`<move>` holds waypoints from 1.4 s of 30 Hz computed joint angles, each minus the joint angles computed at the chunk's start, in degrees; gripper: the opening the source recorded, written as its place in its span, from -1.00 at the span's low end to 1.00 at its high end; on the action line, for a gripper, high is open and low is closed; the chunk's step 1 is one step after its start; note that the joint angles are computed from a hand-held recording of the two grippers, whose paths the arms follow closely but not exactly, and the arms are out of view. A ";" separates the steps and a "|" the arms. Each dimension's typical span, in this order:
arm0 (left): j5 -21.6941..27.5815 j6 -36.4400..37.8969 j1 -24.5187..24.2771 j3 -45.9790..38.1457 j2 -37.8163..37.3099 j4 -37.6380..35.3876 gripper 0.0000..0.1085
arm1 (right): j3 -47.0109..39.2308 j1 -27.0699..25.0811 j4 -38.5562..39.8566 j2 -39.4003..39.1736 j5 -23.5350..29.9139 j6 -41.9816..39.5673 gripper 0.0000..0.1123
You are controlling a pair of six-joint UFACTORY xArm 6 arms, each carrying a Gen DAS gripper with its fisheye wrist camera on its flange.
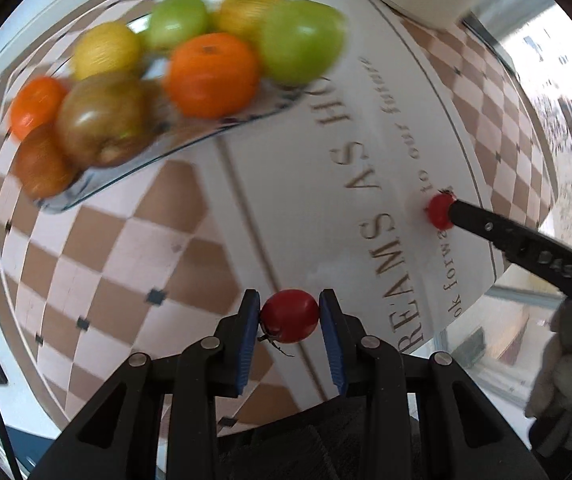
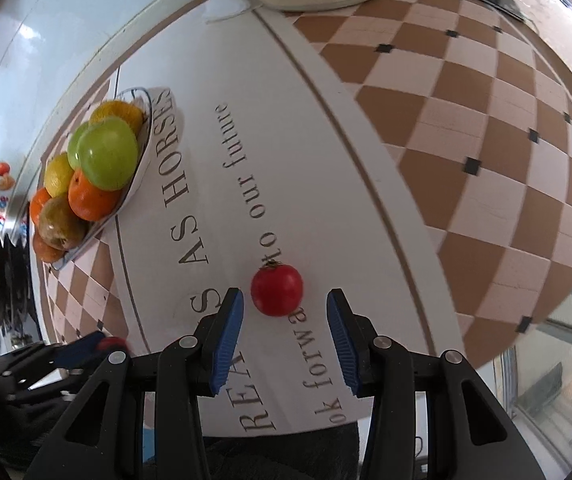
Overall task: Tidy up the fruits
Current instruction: 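Grasp a cherry tomato with the left tool while the right tool grasps another tomato, then carry both tomatoes to the plate and open the left tool at its rim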
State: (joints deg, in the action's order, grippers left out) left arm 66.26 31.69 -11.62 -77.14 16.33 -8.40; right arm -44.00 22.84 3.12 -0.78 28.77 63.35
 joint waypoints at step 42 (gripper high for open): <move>11.68 -36.89 19.24 -29.32 23.47 -32.59 -0.48 | -38.88 3.72 30.59 32.44 -6.76 -33.04 -0.43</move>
State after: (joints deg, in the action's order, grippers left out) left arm 77.94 -5.20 7.62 -106.46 39.80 -40.99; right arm -82.88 26.56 33.71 31.66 22.01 30.31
